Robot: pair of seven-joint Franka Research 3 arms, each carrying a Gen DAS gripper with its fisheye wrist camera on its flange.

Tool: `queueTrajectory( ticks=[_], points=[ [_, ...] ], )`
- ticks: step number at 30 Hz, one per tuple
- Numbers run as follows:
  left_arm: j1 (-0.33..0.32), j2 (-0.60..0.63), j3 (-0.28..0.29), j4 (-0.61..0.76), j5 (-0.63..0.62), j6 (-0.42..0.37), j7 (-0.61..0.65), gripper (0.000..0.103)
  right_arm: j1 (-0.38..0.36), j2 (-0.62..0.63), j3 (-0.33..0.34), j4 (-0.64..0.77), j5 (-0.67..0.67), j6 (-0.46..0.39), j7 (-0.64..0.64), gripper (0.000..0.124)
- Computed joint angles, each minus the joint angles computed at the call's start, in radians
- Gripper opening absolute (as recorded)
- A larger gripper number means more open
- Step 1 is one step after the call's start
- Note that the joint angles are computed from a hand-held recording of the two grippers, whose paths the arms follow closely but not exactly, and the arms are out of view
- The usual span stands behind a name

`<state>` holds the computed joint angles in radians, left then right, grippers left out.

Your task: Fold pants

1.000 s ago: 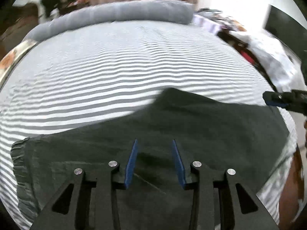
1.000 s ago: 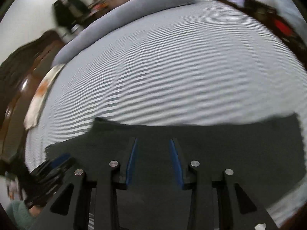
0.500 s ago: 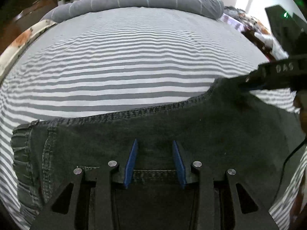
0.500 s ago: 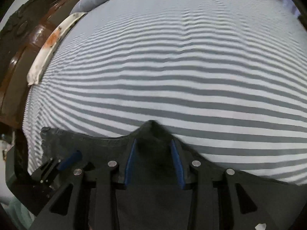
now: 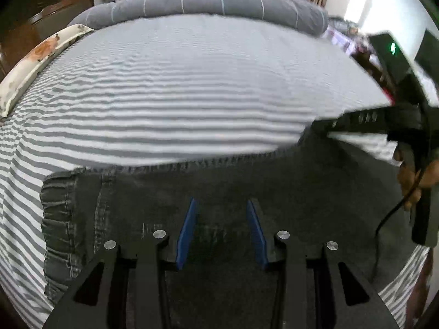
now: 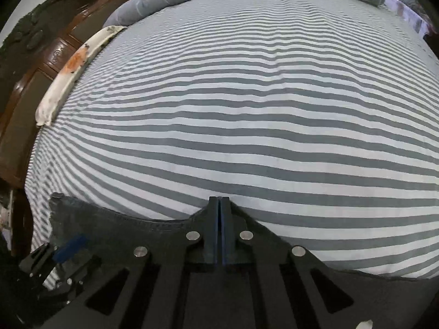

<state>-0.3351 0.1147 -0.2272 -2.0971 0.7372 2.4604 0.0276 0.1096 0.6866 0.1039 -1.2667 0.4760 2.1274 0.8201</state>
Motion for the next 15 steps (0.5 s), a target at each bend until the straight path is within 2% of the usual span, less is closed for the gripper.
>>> queueTrajectory(
  ticks=[2,3,4,6,7,8,9,10,11,15],
  points=[
    [-0.002,0.006,-0.001,0.006,-0.005,-0.013,0.010,0.040,-0.012,-0.002,0.006,0.004,0.019,-0.012,0.001,0.007],
    [-0.004,0.005,-0.001,0.008,0.001,-0.019,0.005,0.040,-0.007,-0.002,-0.001,0.015,0.005,-0.031,0.013,0.015],
    [-0.005,0.002,-0.001,0.007,0.004,-0.019,0.002,0.040,-0.005,-0.006,-0.004,0.018,-0.007,-0.044,0.007,0.030],
    [-0.009,0.005,-0.002,0.011,0.014,-0.019,-0.008,0.040,-0.002,-0.036,-0.007,-0.031,-0.018,-0.006,-0.032,0.046],
    [-0.010,0.006,-0.002,0.012,0.016,-0.021,-0.010,0.040,0.008,-0.045,-0.013,-0.047,-0.042,0.011,-0.057,0.046],
    [-0.011,0.005,-0.001,0.011,0.032,-0.006,-0.019,0.040,0.012,-0.041,-0.018,-0.043,-0.058,0.000,-0.065,0.045],
    [-0.015,0.001,-0.001,0.005,0.058,0.011,-0.042,0.040,0.011,-0.033,-0.017,-0.035,-0.063,-0.019,-0.071,0.033],
    [-0.021,0.004,0.001,0.008,0.103,0.028,-0.074,0.040,0.004,-0.031,-0.012,-0.035,-0.054,-0.030,-0.081,0.015],
    [-0.025,0.007,0.001,0.015,0.124,0.029,-0.082,0.040,-0.002,-0.026,-0.009,-0.026,-0.049,-0.054,-0.087,0.012],
    [-0.043,0.057,-0.002,0.072,0.175,0.033,-0.049,0.042,-0.024,-0.050,0.001,-0.054,-0.001,-0.045,-0.113,0.005]
  ],
)
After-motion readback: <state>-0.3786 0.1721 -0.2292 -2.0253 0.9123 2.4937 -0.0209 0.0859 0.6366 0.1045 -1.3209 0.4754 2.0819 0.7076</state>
